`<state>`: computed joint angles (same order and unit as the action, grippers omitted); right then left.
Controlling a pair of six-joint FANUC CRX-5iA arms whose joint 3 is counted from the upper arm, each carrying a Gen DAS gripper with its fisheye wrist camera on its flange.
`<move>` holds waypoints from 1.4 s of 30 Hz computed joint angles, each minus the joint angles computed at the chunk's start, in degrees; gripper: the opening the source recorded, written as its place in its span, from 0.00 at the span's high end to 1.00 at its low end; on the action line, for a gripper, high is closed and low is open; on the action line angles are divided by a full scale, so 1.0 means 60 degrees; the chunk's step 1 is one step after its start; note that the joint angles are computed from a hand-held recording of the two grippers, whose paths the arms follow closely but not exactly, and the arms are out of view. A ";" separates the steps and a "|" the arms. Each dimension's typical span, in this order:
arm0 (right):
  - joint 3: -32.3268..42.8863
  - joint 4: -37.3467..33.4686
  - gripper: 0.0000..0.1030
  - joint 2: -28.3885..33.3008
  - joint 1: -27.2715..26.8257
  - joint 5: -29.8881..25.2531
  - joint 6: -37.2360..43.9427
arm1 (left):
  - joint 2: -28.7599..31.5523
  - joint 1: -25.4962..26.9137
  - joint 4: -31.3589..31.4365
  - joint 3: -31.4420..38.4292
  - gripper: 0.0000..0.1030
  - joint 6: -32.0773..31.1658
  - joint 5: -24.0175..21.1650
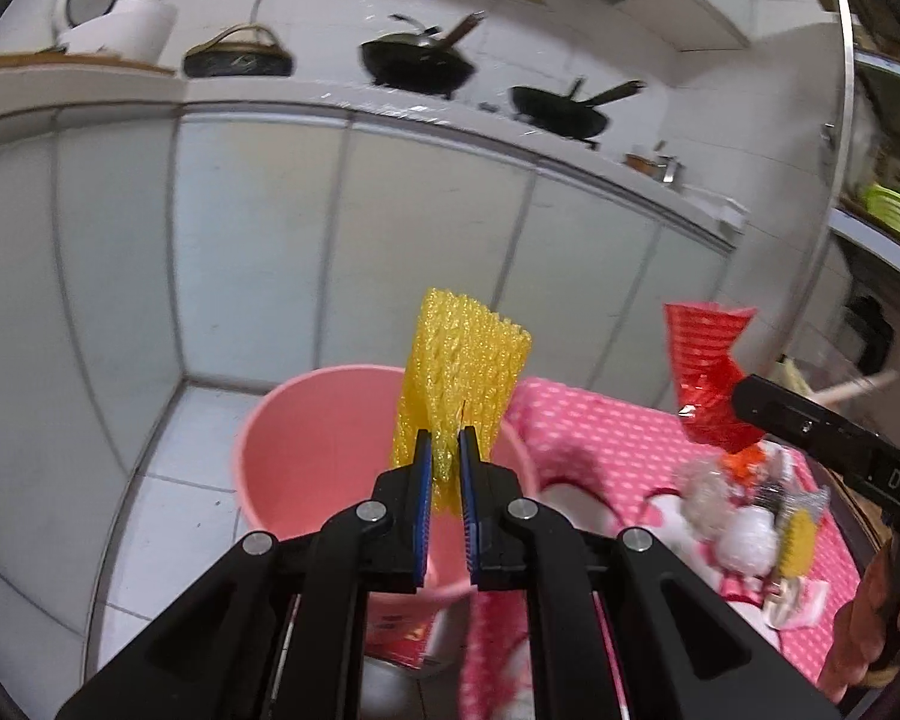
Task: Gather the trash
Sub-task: 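Carry both nets over the pink bucket with both tools, then open both tools to drop the nets into the pink bucket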
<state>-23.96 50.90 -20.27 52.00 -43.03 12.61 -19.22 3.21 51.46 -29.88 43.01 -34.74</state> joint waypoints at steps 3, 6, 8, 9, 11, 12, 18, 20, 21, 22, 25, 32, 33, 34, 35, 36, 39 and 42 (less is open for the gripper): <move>0.0402 -0.0788 0.93 0.0636 -0.0277 0.0862 0.0516 | 0.0341 0.0120 -0.0667 0.0250 0.92 0.0641 0.0028; 0.0716 -0.1550 0.92 0.1152 -0.0416 0.1264 0.0942 | 0.0739 0.0113 -0.1259 0.0526 0.92 0.1244 -0.0005; 0.0995 -0.2080 0.93 0.1555 -0.0514 0.1359 0.1215 | 0.0943 0.0093 -0.1568 0.0666 0.92 0.1539 -0.0015; 0.1148 -0.2343 0.92 0.1745 -0.0571 0.1369 0.1375 | 0.1084 0.0083 -0.1769 0.0778 0.92 0.1757 -0.0045; 0.1348 -0.2852 0.93 0.2016 -0.0636 0.1370 0.1694 | 0.1342 0.0066 -0.1972 0.0944 0.92 0.2029 -0.0122; 0.1396 -0.2944 0.92 0.2100 -0.0634 0.1323 0.1772 | 0.1407 0.0068 -0.2031 0.0978 0.92 0.2100 -0.0144; 0.1736 -0.4016 0.92 0.2428 -0.0662 0.0958 0.2522 | 0.1783 0.0033 -0.2575 0.1249 0.91 0.2595 -0.0352; 0.1809 -0.4252 0.92 0.2502 -0.0696 0.0827 0.2669 | 0.1818 0.0044 -0.2539 0.1226 0.90 0.2599 -0.0363; 0.1885 -0.4411 0.92 0.2549 -0.0713 0.0736 0.2795 | 0.1826 0.0046 -0.2544 0.1227 0.89 0.2603 -0.0376; 0.1957 -0.4522 0.92 0.2605 -0.0720 0.0645 0.2889 | 0.1804 0.0059 -0.2572 0.1214 0.87 0.2615 -0.0393; 0.2090 -0.4855 0.91 0.2707 -0.0736 0.0453 0.3180 | 0.1752 0.0084 -0.2639 0.1171 0.71 0.2676 -0.0374; 0.2134 -0.4951 0.70 0.2762 -0.0764 0.0442 0.3360 | 0.1475 0.0167 -0.2307 0.0915 0.62 0.2414 -0.0247; 0.2106 -0.4847 0.69 0.2755 -0.0733 0.0450 0.3312 | 0.1432 0.0188 -0.2278 0.0888 0.62 0.2396 -0.0257; 0.2074 -0.4720 0.69 0.2738 -0.0700 0.0445 0.3254 | 0.1387 0.0207 -0.2223 0.0850 0.62 0.2365 -0.0263; 0.2054 -0.4678 0.69 0.2703 -0.0684 0.0447 0.3224 | 0.1371 0.0227 -0.2172 0.0842 0.62 0.2329 -0.0279; 0.2031 -0.4651 0.69 0.2668 -0.0668 0.0464 0.3196 | 0.1307 0.0251 -0.2118 0.0805 0.62 0.2311 -0.0306; 0.1813 -0.4317 0.69 0.2444 -0.0538 0.0440 0.2957 | 0.1159 0.0314 -0.1936 0.0714 0.60 0.2193 -0.0374; 0.1575 -0.3801 0.69 0.2181 -0.0356 0.0399 0.2581 | 0.0909 0.0389 -0.1687 0.0552 0.58 0.1996 -0.0451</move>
<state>-14.51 28.10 -7.19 49.86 -40.64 28.10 -13.77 5.54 41.34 -26.56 54.98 -37.44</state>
